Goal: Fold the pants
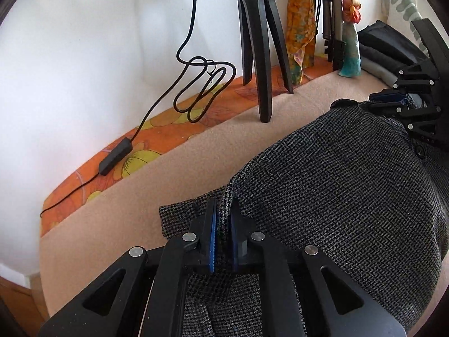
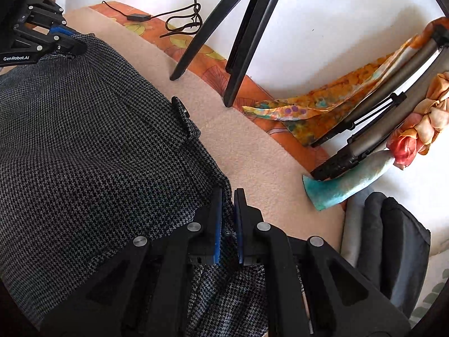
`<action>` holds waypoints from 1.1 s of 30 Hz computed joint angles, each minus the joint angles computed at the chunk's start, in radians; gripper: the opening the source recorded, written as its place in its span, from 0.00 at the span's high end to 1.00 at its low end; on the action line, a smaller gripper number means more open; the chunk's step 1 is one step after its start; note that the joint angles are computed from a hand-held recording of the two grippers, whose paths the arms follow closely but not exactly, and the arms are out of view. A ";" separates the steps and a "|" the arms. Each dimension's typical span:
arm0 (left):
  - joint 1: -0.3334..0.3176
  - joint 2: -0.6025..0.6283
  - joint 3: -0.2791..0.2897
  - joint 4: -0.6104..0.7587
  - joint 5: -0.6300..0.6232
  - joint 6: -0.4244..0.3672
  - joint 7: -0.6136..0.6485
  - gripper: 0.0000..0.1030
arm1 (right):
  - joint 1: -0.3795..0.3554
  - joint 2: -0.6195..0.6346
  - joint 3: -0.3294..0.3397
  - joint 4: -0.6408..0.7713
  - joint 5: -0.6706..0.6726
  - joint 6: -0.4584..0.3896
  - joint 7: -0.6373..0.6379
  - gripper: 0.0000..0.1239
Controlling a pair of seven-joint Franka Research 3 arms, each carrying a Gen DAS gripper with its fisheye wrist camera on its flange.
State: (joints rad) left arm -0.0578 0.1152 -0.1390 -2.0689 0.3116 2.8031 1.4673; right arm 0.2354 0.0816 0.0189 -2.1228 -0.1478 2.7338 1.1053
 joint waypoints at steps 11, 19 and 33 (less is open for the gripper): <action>0.012 -0.246 0.029 -0.200 0.142 0.085 -0.269 0.57 | -0.040 -0.239 -0.009 -0.112 0.209 -0.039 0.075 0.43; -0.098 -0.512 0.056 -0.434 -0.089 0.087 -0.151 0.49 | -0.083 -0.574 0.006 -0.355 0.348 -0.140 0.196 0.35; -0.246 -0.708 0.113 -0.704 -0.311 0.011 -0.236 0.49 | -0.017 -0.796 -0.043 -0.602 0.655 -0.287 0.293 0.35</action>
State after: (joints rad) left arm -0.3041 -0.5924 -0.0259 -2.7730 0.0009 2.8141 1.2314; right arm 0.2180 -0.7143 -0.0237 -2.7246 0.5068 2.4470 1.3980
